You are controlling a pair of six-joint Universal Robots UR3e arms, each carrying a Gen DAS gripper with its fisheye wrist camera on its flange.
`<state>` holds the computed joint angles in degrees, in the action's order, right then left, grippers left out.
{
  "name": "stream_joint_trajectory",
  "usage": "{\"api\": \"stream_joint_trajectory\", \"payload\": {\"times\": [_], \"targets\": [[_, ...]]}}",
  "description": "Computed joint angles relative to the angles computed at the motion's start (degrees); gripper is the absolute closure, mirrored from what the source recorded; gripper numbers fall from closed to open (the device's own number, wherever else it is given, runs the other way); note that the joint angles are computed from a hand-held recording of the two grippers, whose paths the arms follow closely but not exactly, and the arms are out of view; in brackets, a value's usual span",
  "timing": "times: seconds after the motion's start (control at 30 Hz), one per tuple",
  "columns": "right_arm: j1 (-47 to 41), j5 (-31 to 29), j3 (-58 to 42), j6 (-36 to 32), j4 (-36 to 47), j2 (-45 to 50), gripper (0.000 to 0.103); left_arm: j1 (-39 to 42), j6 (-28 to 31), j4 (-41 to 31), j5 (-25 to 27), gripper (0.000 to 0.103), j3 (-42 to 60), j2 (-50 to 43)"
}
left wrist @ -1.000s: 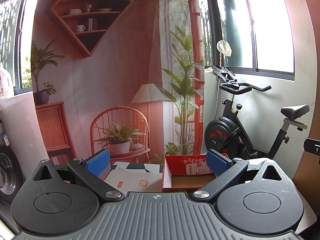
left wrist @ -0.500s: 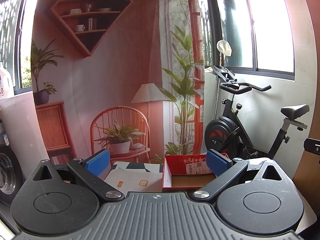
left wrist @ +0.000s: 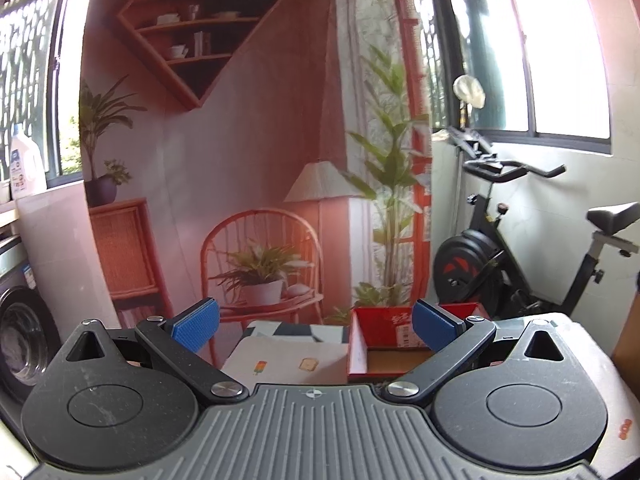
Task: Organize soft objects
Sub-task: 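Move the right tool down to the green knitted tassel toy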
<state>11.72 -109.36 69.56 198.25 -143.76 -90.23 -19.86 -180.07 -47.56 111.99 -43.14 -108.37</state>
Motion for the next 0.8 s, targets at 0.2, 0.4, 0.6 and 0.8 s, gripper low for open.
{"api": "stream_joint_trajectory", "payload": {"times": [0.2,0.4,0.6,0.8], "targets": [[-8.43,13.58,21.54,4.28,-26.34,-1.35,0.0,2.6,1.83,7.86,-2.86,0.0,-10.45,-0.37],[-8.53,13.95,25.36,3.51,-30.34,6.17,0.0,4.03,5.58,13.15,-6.63,0.0,-17.47,-3.79],[-7.28,14.99,21.24,0.06,-25.87,15.68,0.0,6.99,4.73,13.41,-10.7,0.0,-18.66,-8.88],[-6.71,12.98,15.91,0.53,-21.83,23.15,0.001,9.16,3.12,9.99,-13.17,0.001,-12.69,-15.09]]}}
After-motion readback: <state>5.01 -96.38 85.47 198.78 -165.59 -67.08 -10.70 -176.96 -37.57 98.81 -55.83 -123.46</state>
